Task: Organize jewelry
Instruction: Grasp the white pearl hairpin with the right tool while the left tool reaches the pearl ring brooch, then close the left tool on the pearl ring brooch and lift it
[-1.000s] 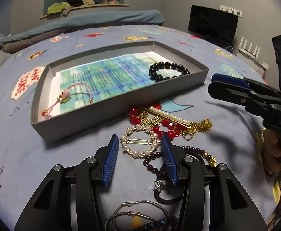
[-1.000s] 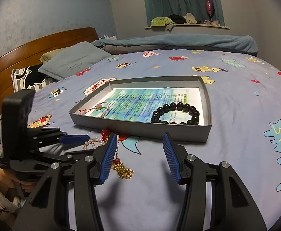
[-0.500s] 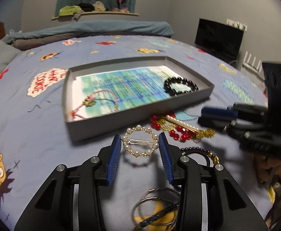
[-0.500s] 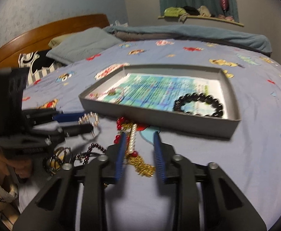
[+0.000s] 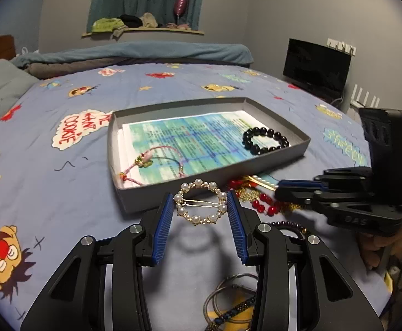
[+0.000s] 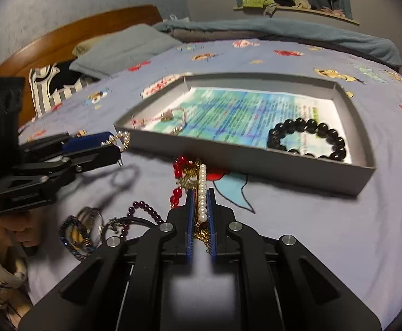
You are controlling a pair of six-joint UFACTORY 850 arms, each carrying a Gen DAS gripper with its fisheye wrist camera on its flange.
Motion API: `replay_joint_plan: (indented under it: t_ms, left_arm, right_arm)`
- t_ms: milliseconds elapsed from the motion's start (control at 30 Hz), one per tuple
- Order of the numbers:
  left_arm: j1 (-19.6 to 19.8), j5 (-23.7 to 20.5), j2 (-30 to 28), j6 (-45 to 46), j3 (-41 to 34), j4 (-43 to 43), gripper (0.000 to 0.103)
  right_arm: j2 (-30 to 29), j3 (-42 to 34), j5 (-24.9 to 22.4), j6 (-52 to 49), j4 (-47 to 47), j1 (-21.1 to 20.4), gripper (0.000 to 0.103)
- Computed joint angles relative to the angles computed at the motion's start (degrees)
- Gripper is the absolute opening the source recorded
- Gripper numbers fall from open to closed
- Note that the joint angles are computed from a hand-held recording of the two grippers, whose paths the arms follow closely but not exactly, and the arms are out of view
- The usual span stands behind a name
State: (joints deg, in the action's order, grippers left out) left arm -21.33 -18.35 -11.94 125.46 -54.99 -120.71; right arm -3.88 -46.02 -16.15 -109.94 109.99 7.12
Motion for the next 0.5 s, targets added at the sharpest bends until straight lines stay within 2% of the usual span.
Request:
replay_joint_plan:
  t_ms: [167, 300, 500]
  left_arm:
    - [0.2, -0.69, 0.14, 0.71, 0.05, -1.11, 0.041]
    - [0.16, -0.48, -0.14, 0.01, -0.25, -0.67, 0.041]
    - [0.03, -0.16, -0.35, -0.33, -0.43, -0.14, 0.041]
  right_arm:
    - [1.05, 0.44, -1.27, 1.79, -2.19, -0.72, 0.006]
    - [0.85, 0.26, 0.3, 1.96, -2.41, -0.39, 0.006]
    - [1.04, 0.57, 3.32, -3.12, 1.27, 0.88, 0.006]
